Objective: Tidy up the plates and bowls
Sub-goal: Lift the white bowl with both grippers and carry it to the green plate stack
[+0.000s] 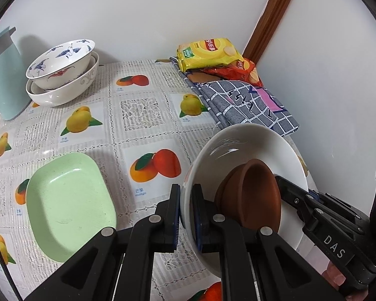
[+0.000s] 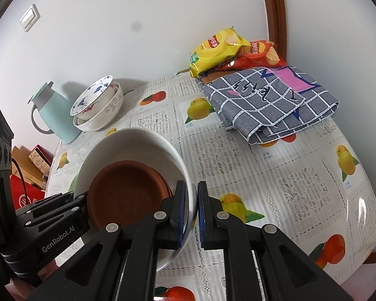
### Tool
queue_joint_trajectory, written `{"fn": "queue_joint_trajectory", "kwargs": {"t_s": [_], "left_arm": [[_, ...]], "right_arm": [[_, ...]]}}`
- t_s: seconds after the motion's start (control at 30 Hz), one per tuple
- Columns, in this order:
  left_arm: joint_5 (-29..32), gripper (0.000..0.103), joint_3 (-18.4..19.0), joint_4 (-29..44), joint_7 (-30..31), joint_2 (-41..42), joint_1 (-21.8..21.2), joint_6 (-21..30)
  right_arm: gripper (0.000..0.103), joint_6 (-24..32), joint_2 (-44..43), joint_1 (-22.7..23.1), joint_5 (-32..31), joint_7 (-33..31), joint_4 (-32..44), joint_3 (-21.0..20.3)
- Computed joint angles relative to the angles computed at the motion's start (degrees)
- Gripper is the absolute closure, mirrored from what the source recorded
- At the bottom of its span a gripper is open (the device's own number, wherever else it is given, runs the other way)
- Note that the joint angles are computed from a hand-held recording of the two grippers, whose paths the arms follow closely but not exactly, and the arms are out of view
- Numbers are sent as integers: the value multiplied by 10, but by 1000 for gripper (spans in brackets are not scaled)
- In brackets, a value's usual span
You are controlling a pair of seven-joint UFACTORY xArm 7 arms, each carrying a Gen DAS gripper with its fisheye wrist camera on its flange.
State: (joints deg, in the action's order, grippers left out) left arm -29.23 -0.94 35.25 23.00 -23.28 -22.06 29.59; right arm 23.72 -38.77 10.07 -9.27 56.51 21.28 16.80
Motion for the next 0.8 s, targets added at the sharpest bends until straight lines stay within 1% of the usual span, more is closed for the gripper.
{"fn": "queue_joint_trajectory", "kwargs": {"t_s": [0.4, 0.8], "left_arm": [[-7, 93, 9, 3, 11, 7, 8, 4], [-6, 93, 23, 11, 23, 6, 36, 17]], "right_arm": [[94, -15, 32, -2, -8, 10, 15, 8], [94, -28, 77, -2, -25, 21, 51, 18]]}}
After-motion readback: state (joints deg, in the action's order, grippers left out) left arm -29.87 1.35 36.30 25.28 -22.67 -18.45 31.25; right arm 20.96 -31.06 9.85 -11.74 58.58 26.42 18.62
